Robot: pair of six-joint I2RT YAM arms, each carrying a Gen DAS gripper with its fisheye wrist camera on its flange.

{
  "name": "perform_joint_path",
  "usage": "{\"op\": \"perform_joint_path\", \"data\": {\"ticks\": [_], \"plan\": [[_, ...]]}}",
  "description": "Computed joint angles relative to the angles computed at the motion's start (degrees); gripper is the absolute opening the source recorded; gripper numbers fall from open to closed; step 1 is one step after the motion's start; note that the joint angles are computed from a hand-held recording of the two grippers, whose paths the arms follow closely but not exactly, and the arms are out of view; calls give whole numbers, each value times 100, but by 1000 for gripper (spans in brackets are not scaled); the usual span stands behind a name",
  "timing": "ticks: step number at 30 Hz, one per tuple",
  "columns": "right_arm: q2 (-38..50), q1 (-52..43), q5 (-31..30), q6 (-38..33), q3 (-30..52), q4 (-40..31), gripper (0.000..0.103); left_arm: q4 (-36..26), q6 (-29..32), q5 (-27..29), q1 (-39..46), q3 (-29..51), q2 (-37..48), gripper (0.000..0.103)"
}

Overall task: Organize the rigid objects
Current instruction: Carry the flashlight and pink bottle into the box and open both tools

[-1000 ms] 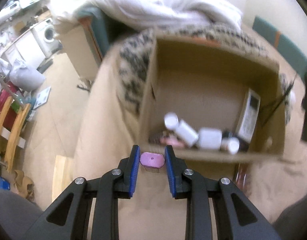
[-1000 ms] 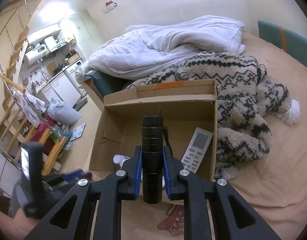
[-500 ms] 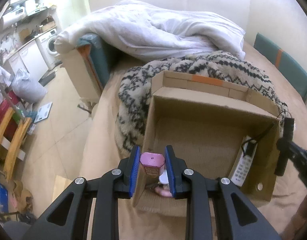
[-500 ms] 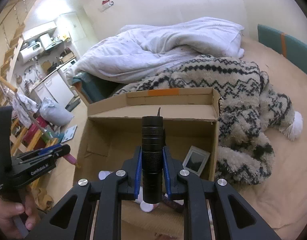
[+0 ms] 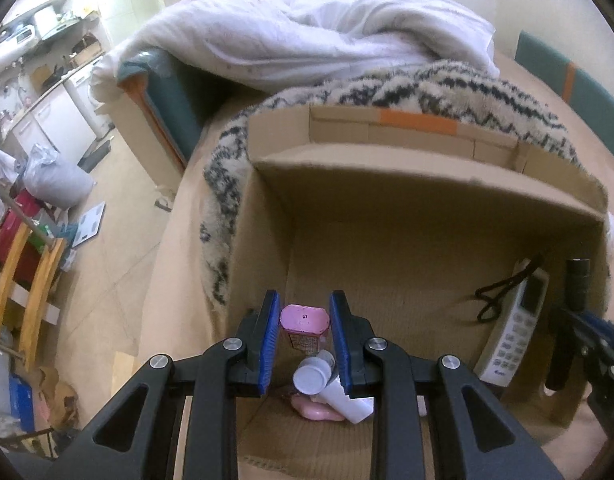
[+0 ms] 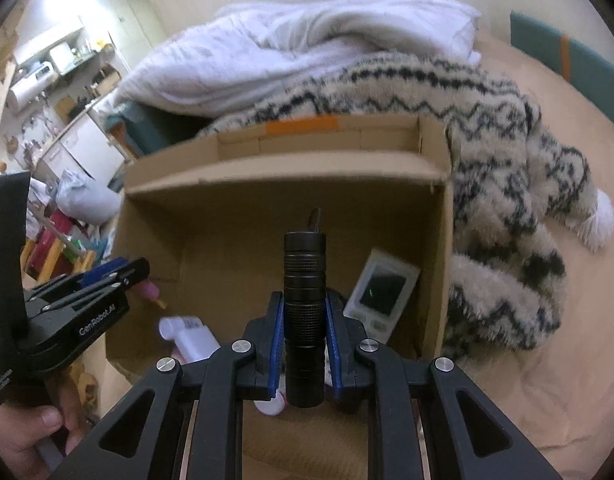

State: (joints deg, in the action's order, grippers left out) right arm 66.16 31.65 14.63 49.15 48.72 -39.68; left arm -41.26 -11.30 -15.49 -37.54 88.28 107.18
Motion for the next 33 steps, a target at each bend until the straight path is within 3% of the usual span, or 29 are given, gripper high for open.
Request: {"op": "perform_joint_path", "data": {"ticks": [11,19,25,27,28,30,31,33], "plan": [[139,-208,-364,155,-94,-79,21,98,207,-140,-75,-134,221,23],[142,-295,-421,178,-119,-100,21,-238,117,-217,-10,209,481,23],[-119,-458,-494,244,-216,-35,21,-227,231,-216,-72,89,358,44],[-301,-512,-588,262,-291,75,23,-185,223,-170,-95,-4,247,57],[-366,-508,-604,272,-312,119,27,-144,209,-160,-109,-73,162,61],[-495,-452,-537,276,-311,167,46,-102,196,-100,-118,-168,24,63],[-553,-397,-451,302,-300,181,69,-92,184,-135,-127,-218,-58,63],[-694,-296,-324,323,-293,219,73,-27,175,-104,-103,-339,-232,63]]}}
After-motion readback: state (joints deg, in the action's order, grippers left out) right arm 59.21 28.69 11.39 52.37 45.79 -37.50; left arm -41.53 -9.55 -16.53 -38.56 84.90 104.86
